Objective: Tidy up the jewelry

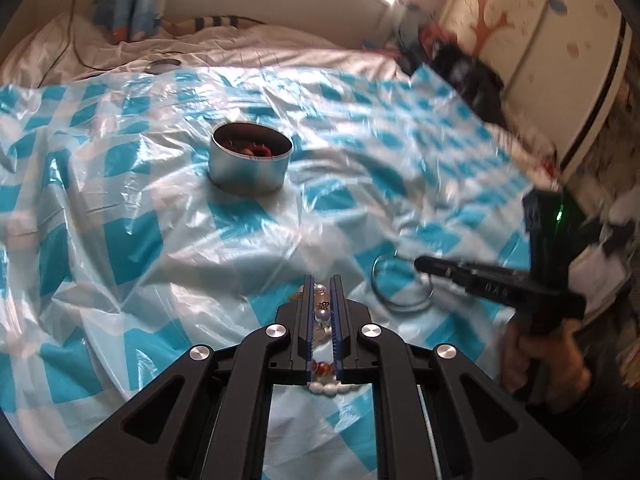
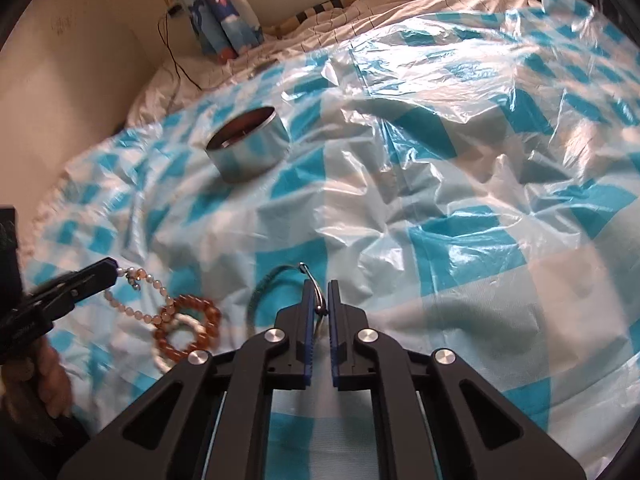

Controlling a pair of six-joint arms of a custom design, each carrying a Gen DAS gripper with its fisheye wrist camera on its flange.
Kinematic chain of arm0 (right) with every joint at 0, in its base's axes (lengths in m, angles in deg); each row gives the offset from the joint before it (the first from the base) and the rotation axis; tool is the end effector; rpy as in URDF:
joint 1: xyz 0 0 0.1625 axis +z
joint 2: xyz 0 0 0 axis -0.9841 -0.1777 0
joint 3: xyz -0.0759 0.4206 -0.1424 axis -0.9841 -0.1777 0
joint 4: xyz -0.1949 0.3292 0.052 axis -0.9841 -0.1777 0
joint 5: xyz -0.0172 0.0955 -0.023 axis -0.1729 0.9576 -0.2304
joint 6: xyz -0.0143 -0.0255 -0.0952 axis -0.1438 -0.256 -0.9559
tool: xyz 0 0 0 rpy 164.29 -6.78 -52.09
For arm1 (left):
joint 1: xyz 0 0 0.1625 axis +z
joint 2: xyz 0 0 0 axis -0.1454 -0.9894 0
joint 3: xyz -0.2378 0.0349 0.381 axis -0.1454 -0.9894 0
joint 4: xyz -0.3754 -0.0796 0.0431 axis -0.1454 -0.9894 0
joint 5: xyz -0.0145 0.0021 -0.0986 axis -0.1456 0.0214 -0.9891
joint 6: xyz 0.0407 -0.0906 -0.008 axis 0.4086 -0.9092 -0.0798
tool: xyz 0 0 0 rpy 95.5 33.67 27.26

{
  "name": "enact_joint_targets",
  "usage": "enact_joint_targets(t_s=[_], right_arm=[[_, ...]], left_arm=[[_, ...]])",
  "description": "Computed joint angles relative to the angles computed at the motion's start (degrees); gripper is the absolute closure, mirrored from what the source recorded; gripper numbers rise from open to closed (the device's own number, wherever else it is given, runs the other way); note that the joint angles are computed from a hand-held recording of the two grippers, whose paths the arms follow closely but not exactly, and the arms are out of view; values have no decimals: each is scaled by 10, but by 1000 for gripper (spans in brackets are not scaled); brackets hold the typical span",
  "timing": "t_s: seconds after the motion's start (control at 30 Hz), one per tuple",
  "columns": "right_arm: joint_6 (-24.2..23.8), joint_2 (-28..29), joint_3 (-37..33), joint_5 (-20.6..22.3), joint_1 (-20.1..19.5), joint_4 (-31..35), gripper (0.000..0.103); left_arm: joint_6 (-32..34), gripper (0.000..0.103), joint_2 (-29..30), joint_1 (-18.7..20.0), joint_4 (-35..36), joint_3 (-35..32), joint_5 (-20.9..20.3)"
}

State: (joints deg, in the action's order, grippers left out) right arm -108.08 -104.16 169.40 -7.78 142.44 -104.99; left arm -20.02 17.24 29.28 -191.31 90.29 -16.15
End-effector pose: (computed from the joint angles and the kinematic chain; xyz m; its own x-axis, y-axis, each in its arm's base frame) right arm -0.0444 -0.3874 0.2632 -0.9189 -0.2694 0.2881 -0.3616 0.8672 -0.3424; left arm -0.2819 -0.3206 0.0278 -0.8804 0.2177 -0.4212 0.4267 0.7510 -0.5038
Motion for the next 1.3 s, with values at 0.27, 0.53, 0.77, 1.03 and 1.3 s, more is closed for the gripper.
enact_joint_targets(t_s=[0.27,0.53,0.77,1.03,1.3], right_arm=[[9,-37,-22,118,-43,117,95],[-16,-65,-43,234,-80,238,99],[20,-46,-45,174,-62,202,98],[34,12,-15,14,-4,27,49],[-50,53,32,-59,49,-89,22]], left_arm=[[-12,96,-2,-4,11,-3,25],[-26,96,-3,-7,30,-8,56],[-28,96,-1,-2,43,-18,61],[-29,96,0,-1,48,-19,59],[-30,96,-1,-2,45,-18,60]])
